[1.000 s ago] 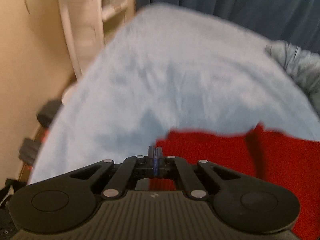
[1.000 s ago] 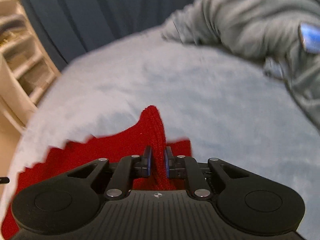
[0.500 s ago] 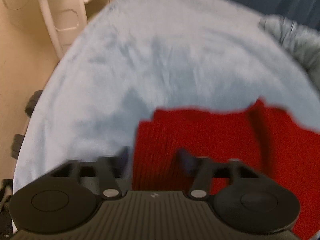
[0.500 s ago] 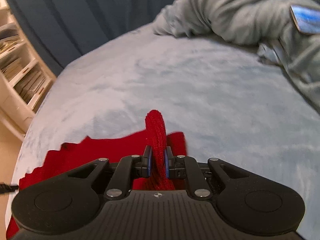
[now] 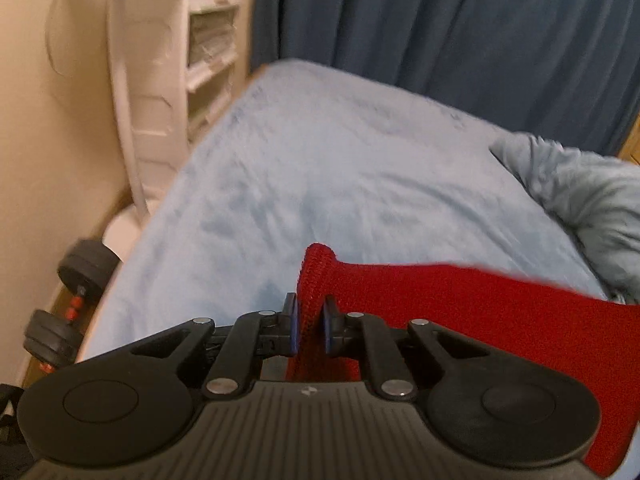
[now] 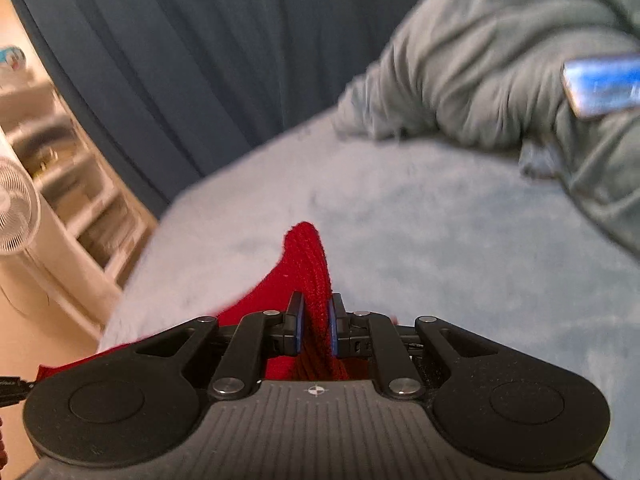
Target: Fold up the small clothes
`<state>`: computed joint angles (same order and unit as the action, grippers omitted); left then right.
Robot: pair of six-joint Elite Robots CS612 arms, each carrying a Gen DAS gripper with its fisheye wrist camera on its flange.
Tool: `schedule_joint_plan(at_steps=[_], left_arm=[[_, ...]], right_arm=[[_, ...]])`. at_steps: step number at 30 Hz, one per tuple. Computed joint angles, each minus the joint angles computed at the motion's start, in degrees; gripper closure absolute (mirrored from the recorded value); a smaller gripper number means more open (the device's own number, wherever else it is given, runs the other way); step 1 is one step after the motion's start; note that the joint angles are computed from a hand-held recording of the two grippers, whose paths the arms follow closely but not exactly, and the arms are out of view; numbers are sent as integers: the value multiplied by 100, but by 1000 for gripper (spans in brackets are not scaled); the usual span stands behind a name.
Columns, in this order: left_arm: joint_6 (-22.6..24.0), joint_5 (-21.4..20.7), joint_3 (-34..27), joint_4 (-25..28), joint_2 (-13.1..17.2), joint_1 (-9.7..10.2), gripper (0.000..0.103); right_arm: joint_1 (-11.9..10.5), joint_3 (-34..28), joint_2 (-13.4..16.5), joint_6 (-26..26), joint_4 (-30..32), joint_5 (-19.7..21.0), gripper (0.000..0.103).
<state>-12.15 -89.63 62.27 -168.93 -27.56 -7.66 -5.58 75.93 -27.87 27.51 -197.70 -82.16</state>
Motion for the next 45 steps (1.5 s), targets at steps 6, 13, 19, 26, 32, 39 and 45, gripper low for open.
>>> schedule_joint_plan(at_steps=[6, 13, 19, 26, 32, 39, 45], left_arm=[[-136, 311, -1133, 1383, 695, -59, 91], [38, 796, -1563, 1801, 1113, -173, 84], [307, 1275, -952, 1098, 843, -179, 37], [542, 1108, 883, -162, -143, -296, 18], [736, 1057, 1700, 68, -459, -455, 16], [312, 1582, 2030, 128, -730, -420, 4], [-226, 1921, 3003, -610, -1516, -541, 0]], right_arm=[[-84, -505, 333, 406, 1063, -142, 91], [-96, -1033, 767, 651, 1994, -140, 87], [-276, -745, 642, 1812, 1948, 278, 52], [70, 384, -126, 1017, 1075, -1138, 53], [162, 1026, -380, 31, 1047, 119, 66], [183, 1305, -589, 175, 1648, -419, 80], [324, 2103, -1214, -446, 576, -655, 53]])
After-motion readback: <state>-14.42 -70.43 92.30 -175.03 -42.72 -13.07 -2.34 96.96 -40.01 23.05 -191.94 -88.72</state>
